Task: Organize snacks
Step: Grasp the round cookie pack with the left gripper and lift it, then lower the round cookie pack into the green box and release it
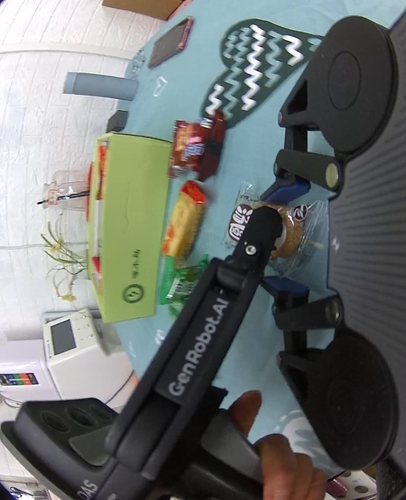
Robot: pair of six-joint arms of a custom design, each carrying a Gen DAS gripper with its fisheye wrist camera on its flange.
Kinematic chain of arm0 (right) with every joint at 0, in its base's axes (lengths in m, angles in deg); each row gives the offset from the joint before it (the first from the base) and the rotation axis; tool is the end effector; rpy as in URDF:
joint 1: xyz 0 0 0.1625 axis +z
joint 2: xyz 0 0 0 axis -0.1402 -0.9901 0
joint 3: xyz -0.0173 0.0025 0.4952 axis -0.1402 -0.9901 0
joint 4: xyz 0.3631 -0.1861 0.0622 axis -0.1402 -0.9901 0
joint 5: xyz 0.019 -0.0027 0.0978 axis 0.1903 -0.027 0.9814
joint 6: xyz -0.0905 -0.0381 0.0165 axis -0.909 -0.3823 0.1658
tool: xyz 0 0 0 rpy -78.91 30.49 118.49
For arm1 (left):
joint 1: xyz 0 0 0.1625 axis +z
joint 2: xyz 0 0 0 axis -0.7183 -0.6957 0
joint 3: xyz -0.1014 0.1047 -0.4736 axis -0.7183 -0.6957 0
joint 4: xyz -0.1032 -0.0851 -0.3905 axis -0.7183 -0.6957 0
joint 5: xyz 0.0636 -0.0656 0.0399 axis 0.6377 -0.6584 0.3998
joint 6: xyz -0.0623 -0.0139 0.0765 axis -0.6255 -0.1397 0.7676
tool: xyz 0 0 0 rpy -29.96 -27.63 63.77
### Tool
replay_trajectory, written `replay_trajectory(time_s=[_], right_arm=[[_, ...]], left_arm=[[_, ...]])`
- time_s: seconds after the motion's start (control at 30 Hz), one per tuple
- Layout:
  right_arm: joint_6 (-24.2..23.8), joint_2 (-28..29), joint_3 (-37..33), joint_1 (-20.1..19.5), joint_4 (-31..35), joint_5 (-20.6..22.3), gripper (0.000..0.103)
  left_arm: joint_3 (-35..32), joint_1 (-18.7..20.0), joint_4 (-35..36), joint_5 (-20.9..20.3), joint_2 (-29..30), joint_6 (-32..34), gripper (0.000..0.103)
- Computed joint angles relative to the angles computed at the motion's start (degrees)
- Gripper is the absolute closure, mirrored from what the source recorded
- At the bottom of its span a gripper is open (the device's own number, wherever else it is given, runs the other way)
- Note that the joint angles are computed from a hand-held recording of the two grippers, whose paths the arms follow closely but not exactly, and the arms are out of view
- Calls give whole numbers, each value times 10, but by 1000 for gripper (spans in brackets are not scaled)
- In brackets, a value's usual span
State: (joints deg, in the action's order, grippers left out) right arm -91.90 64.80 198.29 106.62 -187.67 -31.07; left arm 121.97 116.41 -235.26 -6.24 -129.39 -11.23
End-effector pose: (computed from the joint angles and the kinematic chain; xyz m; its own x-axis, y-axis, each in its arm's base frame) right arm 0.2160 -0.5470 -0.0793 -0.4534 -0.8145 0.3620 -0.8897 0.3895 -0.2380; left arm 0.0118 -0.5007 0.1837 -0.9584 -0.0500 -0.2810 0.1569 0.7303 -0.6649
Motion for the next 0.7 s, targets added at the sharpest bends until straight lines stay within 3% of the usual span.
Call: replay_trajectory(time_s=[0.17,0.33,0.47,0.6,0.67,0.7], right_arm=[[-16,0,-51,21,19,27,46],[-35,30,-164,54,81,42,45],[-37,74,-279,75,155,46,45],[-25,119,-388,82,250,35,40],[-12,139,-434,82,297,30,35],[-3,147,-457,81,325,29,31]], left_arm=[[-49,-2,31,3,-39,36,91],[-125,5,55,43,-53,96,90],[-197,32,100,49,-52,115,90],[-268,75,165,26,-37,109,90],[-292,93,185,26,-24,106,83],[-297,97,188,28,-21,105,74]])
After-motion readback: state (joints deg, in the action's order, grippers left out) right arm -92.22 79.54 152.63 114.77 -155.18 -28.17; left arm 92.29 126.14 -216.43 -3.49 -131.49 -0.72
